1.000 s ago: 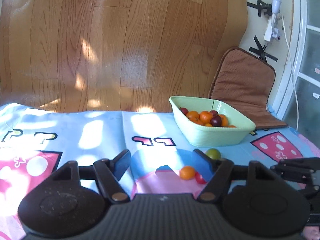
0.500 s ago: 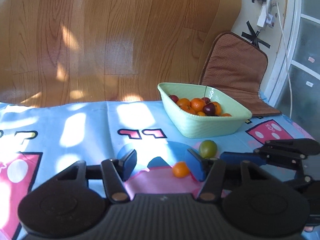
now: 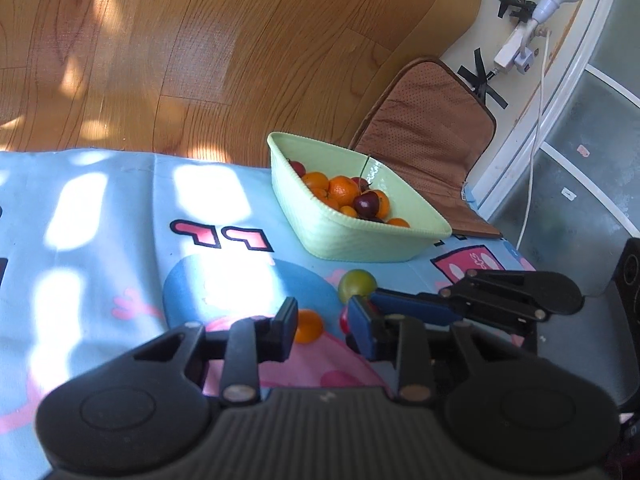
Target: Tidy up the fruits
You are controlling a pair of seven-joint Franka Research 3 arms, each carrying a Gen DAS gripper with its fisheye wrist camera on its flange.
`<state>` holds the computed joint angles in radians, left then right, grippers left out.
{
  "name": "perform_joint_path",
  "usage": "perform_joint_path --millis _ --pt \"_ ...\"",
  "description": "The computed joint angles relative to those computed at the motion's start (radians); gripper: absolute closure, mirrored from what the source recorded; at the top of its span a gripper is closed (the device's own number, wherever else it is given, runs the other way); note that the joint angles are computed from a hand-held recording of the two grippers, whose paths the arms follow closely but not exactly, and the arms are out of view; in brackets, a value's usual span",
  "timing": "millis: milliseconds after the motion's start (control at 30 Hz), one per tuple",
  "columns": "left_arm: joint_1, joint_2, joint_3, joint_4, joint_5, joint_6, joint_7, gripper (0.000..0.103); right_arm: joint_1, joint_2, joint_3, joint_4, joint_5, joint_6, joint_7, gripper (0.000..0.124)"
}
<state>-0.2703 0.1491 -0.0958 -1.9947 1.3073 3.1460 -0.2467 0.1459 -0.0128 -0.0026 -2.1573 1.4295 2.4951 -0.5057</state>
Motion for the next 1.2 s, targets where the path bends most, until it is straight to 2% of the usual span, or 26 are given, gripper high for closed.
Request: perform_joint_path --millis 100,200,233,333,400,467,500,700,867,1000,1167,1200 --pt "-0.005 0.004 0.0 0.009 0.007 -0.008 -0.022 0.068 -0.008 -0.055 -0.014 -0.058 0.113 -0.004 -0.108 0.096" --pt "-0.012 -0.002 -0.014 0.006 -0.011 -0.063 -0.003 0.06 -0.024 -0.129 -0.047 -0.136 0.237 -0.032 -0.229 0.096" --pt "-0.015 -0.005 -0.025 0.004 -0.037 -0.102 0.03 0.057 -0.033 -0.143 -0.058 -0.152 0.234 -0.043 -0.213 0.096" --pt "-0.031 -0.003 -0.054 0.012 -0.089 -0.222 0.118 0.057 -0.058 -0.165 -0.082 -0.184 0.172 -0.052 -0.107 0.096" --pt "-0.045 0.01 -0.071 0.026 -0.125 -0.293 0.181 0.062 -0.069 -0.17 -0.09 -0.201 0.143 -0.047 -0.051 0.096" --pt "-0.069 0.018 -0.076 0.042 -0.096 -0.363 0.199 0.08 -0.077 -0.171 -0.096 -0.211 0.118 -0.044 -0.004 0.096" --pt "-0.078 0.018 -0.078 0.047 -0.082 -0.386 0.191 0.08 -0.081 -0.168 -0.098 -0.213 0.101 -0.045 0.028 0.096" --pt "-0.113 -0.019 -0.107 0.029 -0.054 -0.451 0.149 0.081 -0.085 -0.202 -0.106 -0.256 0.086 -0.065 0.057 0.096" --pt "-0.156 -0.084 -0.17 -0.027 -0.009 -0.474 0.089 0.081 -0.095 -0.257 -0.128 -0.308 0.057 -0.099 0.047 0.096" --pt "-0.197 -0.09 -0.215 -0.042 -0.006 -0.522 0.078 0.081 -0.107 -0.295 -0.145 -0.348 0.021 -0.112 0.063 0.095" --pt "-0.231 -0.053 -0.226 -0.027 -0.031 -0.542 0.066 0.081 -0.116 -0.311 -0.162 -0.375 0.003 -0.12 0.064 0.095" --pt "-0.241 -0.049 -0.223 -0.026 -0.005 -0.558 0.037 0.081 -0.117 -0.314 -0.163 -0.377 0.003 -0.121 0.063 0.095"
